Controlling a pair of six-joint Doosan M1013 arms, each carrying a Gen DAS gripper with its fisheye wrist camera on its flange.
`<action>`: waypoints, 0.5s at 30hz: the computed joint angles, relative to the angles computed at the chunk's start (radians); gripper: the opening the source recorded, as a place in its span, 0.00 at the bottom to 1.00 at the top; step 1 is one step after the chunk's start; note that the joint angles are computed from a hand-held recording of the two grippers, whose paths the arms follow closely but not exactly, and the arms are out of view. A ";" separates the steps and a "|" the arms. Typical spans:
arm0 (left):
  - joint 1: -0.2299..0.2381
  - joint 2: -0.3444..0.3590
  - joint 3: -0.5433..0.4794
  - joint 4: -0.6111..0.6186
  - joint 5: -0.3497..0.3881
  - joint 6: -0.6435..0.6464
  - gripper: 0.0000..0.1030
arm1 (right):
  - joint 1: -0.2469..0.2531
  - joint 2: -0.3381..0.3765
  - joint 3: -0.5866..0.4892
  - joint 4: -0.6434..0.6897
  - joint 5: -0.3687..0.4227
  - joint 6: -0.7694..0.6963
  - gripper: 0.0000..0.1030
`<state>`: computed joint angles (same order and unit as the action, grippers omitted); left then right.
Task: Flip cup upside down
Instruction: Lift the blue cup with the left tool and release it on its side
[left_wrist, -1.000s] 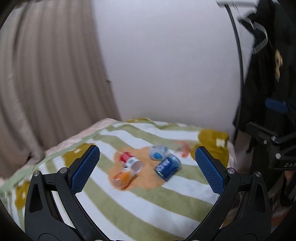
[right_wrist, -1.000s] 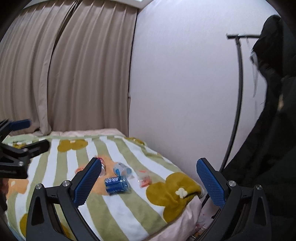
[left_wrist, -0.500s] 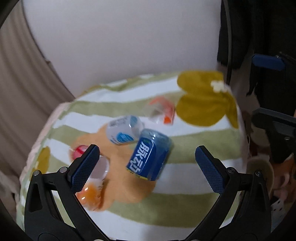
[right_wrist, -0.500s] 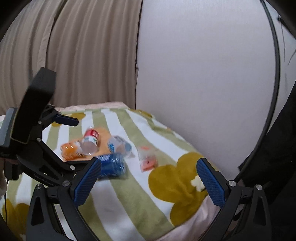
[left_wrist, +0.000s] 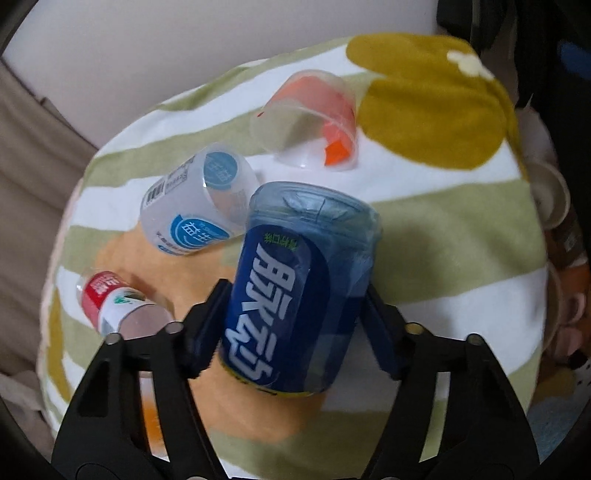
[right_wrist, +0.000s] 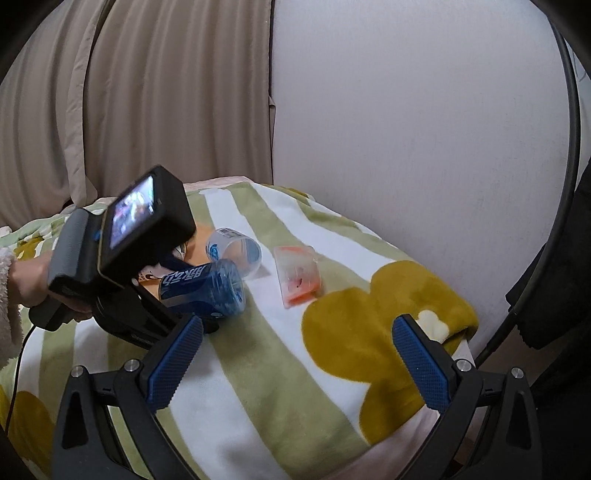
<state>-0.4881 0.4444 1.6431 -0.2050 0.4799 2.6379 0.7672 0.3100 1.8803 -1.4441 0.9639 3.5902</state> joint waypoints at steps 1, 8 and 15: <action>0.000 -0.003 -0.001 0.003 0.009 -0.009 0.59 | 0.001 -0.001 -0.001 0.001 0.003 0.000 1.00; 0.023 -0.052 0.008 -0.011 0.048 -0.037 0.59 | 0.020 -0.020 -0.005 -0.007 0.030 -0.002 1.00; 0.079 -0.169 0.084 0.099 0.076 -0.141 0.59 | 0.069 -0.049 -0.015 -0.040 0.025 0.013 1.00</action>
